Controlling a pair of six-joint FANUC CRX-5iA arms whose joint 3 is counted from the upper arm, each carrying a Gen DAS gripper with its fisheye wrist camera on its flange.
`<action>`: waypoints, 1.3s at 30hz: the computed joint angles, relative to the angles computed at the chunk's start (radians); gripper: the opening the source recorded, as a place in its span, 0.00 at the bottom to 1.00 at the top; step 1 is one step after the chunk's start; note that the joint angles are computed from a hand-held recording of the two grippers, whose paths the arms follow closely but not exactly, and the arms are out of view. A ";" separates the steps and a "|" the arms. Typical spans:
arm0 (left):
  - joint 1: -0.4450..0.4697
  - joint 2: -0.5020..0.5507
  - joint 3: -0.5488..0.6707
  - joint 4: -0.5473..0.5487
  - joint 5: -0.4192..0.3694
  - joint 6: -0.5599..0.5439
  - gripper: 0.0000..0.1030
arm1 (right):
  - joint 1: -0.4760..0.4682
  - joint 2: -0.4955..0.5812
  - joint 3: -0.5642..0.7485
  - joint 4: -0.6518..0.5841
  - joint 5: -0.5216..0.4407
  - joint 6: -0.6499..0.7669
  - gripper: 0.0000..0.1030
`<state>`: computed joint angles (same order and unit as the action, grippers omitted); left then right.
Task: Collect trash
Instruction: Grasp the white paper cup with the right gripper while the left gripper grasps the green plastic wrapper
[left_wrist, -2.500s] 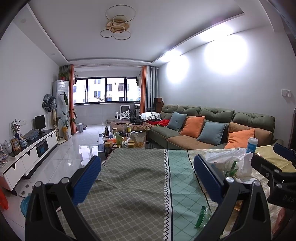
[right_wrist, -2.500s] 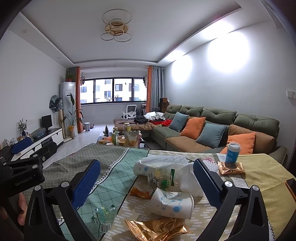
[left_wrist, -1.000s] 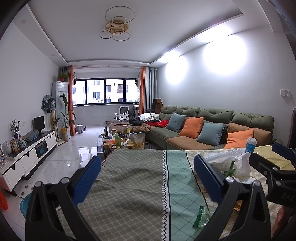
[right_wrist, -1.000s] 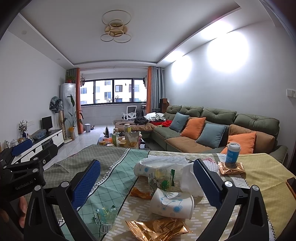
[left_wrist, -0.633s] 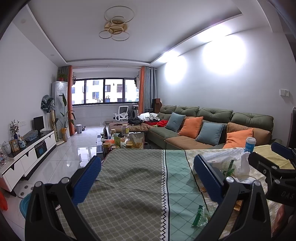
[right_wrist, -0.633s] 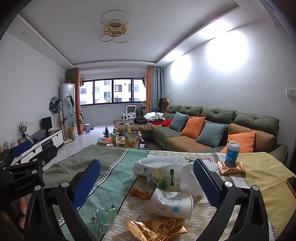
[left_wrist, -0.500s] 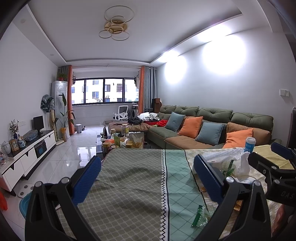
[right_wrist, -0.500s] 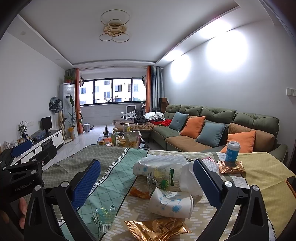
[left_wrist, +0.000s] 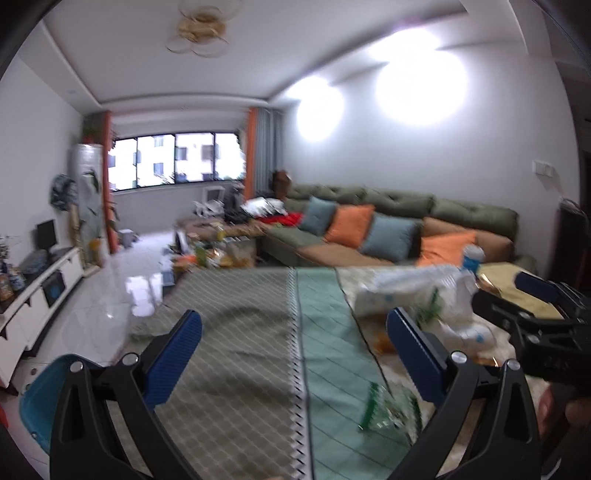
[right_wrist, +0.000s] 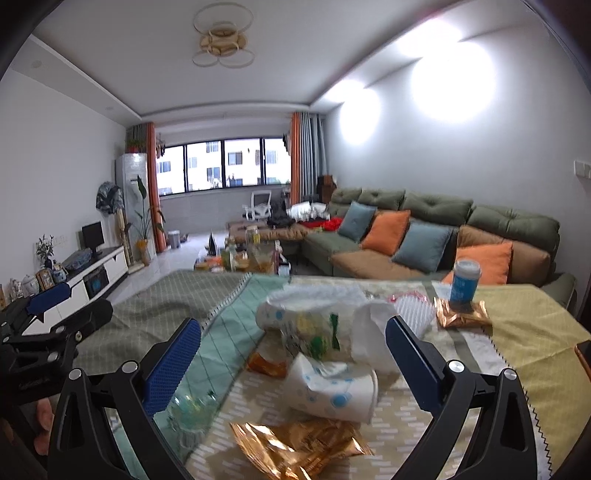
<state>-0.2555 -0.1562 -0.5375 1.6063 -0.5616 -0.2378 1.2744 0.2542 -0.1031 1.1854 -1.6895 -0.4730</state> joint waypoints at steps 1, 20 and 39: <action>0.018 0.008 0.007 -0.052 -0.037 0.025 0.97 | 0.003 -0.007 -0.005 -0.020 0.006 -0.010 0.97; 0.130 0.136 0.149 -0.557 -0.414 0.259 0.53 | -0.016 -0.213 -0.212 -0.165 0.349 -0.220 0.46; 0.211 0.172 0.206 -0.541 -0.544 0.294 0.17 | -0.036 -0.227 -0.172 -0.025 0.471 -0.051 0.09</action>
